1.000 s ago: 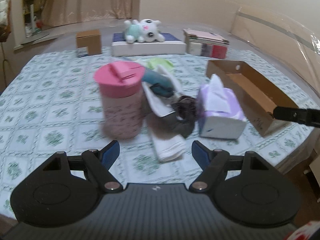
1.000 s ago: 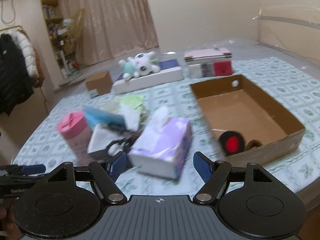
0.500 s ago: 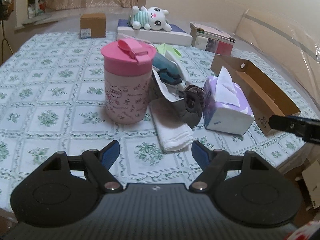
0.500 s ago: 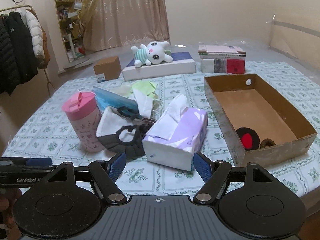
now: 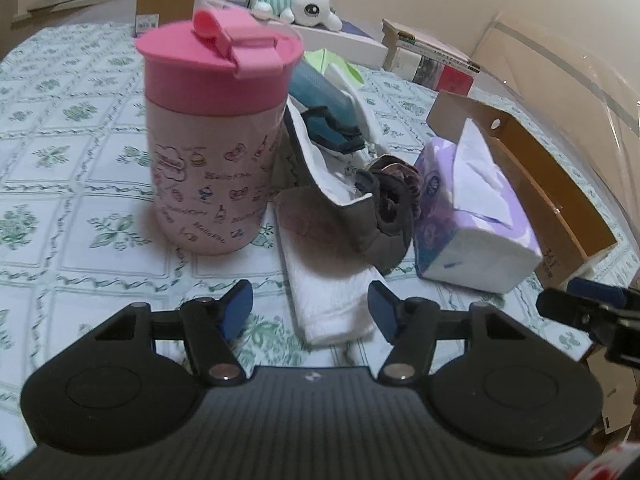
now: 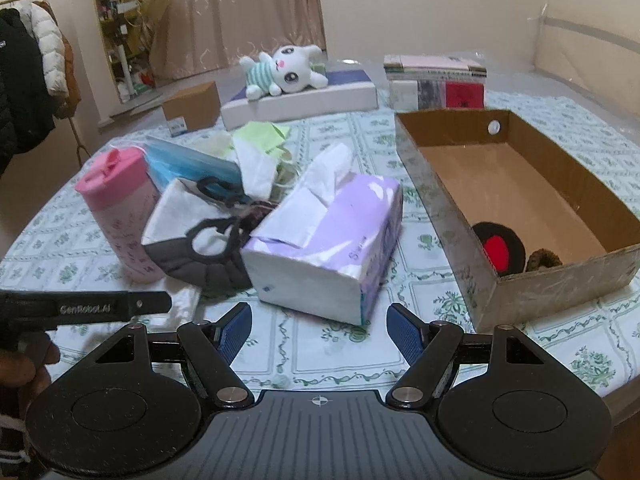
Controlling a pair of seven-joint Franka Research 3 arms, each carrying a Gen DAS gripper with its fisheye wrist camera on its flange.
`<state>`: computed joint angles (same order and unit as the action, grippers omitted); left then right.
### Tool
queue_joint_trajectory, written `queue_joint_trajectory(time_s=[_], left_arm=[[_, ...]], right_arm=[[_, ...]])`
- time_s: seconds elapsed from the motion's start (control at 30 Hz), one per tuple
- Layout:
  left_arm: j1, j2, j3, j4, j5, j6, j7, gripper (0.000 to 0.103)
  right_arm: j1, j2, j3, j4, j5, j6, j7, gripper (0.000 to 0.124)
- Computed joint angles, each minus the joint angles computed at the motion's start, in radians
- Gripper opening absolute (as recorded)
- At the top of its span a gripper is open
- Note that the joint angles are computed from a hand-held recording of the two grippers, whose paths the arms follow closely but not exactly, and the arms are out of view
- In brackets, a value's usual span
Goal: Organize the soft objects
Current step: 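Grasp the white cloth with the left tool while the right tool grasps the grey mask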
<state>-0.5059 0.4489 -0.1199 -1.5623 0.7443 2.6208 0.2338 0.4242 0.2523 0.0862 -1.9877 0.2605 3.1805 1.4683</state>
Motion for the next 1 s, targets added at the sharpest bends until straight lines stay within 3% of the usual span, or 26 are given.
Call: queue_joint_trajectory(time_s=[0.3, 0.53, 0.8, 1.0], left_arm=[[0.011, 0.061, -0.002, 0.054, -0.053, 0.026, 0.082, 0.022], [0.017, 0.004, -0.011, -0.005, -0.074, 0.012, 0.140, 0.012], [0.056, -0.163, -0.062, -0.193, -0.110, -0.047, 0.205, 0.012], [0.075, -0.186, -0.071, -0.231, -0.090, -0.036, 0.148, 0.032]], right_arm=[[0.004, 0.037, -0.007, 0.042, -0.013, -0.037, -0.001, 0.074], [0.018, 0.030, -0.006, 0.036, -0.030, -0.032, -0.011, 0.074], [-0.034, 0.016, 0.087, 0.021, 0.022, -0.028, -0.097, 0.074], [-0.041, 0.023, 0.121, 0.033, 0.060, -0.034, -0.157, 0.074]])
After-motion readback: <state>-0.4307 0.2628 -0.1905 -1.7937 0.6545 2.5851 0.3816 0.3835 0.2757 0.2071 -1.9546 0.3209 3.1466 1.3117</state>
